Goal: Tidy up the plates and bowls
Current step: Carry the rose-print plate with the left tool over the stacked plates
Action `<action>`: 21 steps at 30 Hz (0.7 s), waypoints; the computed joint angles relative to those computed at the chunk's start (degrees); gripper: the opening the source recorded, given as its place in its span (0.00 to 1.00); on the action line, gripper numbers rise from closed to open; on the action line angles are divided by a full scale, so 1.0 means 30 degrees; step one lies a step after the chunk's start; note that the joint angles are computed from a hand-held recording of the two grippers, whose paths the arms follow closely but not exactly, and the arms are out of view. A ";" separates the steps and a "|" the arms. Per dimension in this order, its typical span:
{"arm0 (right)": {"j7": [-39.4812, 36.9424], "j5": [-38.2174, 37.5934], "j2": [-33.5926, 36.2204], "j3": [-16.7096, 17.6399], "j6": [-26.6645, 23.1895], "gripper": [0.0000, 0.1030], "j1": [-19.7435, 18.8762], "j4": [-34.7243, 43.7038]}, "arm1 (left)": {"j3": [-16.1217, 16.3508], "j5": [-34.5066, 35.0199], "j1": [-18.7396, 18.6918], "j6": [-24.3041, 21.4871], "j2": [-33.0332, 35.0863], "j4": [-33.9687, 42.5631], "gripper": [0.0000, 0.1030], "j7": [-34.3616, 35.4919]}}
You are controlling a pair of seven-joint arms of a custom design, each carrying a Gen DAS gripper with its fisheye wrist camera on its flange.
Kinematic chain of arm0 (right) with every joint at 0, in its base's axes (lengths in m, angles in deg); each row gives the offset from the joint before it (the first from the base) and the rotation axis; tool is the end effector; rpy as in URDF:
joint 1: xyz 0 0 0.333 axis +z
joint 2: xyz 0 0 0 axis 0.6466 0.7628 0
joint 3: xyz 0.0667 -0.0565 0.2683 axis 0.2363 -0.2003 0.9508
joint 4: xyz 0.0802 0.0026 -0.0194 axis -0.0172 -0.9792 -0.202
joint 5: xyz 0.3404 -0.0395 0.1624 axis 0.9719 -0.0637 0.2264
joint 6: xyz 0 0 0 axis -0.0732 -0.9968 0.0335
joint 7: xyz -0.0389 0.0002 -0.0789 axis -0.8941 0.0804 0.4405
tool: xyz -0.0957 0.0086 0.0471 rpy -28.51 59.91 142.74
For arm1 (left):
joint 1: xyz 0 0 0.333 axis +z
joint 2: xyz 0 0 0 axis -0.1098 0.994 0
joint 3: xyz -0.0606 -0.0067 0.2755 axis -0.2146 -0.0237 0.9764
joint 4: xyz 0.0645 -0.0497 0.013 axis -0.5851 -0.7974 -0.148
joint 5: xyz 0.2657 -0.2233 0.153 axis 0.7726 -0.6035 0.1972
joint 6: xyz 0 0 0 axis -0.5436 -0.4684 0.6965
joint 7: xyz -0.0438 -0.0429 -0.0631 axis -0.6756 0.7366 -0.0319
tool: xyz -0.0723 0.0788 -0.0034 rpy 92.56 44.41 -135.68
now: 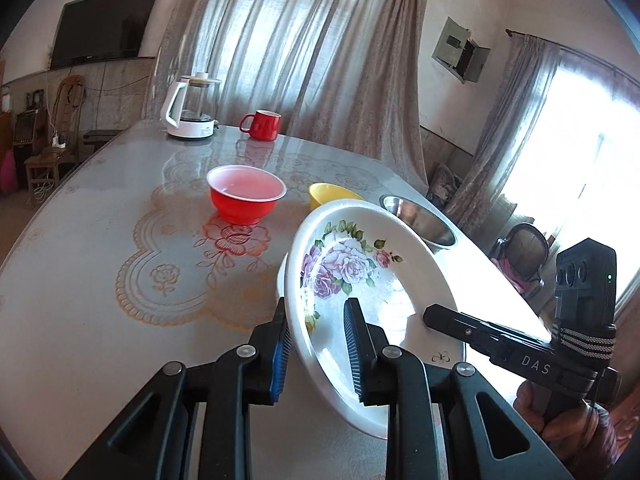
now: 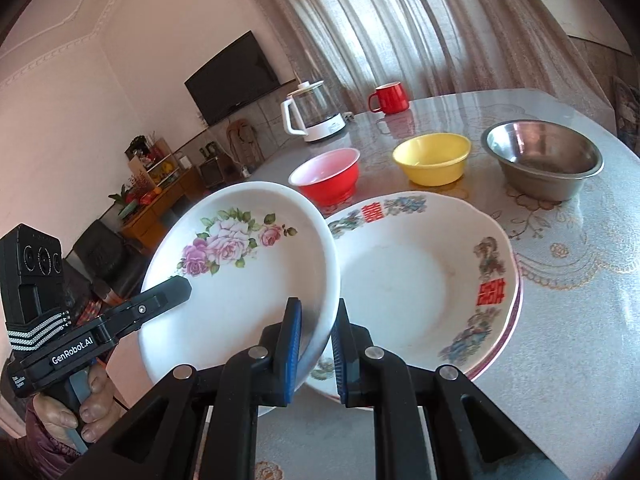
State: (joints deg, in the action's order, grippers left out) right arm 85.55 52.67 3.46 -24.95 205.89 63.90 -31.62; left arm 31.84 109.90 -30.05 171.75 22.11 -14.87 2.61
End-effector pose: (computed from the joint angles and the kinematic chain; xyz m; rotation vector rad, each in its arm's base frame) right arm 0.5659 0.3809 0.4705 -1.8138 1.1836 -0.0905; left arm 0.5018 -0.3870 0.5095 -1.8372 1.6139 -1.1814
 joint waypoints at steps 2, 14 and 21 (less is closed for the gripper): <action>0.0798 -0.0385 0.0382 -0.0504 -0.0244 0.13 0.0064 0.0661 | -0.0126 -0.0717 0.0036 -0.0031 0.0867 0.1068 0.24 0.1182; 0.6542 -0.4585 0.1518 -0.2891 -0.0708 0.13 0.0849 0.1920 | 0.0475 -0.5467 -0.0974 -0.1121 0.4386 0.5354 0.24 0.6645; 0.9301 -0.7327 0.2055 -0.3688 -0.1061 0.12 0.1204 0.2223 | 0.0789 -0.6288 -0.1553 -0.2344 0.5270 0.6677 0.24 0.7981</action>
State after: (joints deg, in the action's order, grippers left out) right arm 113.45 30.69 9.63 -36.01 202.70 67.51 -24.95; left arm 34.21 91.04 -34.71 164.72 37.92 5.16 26.55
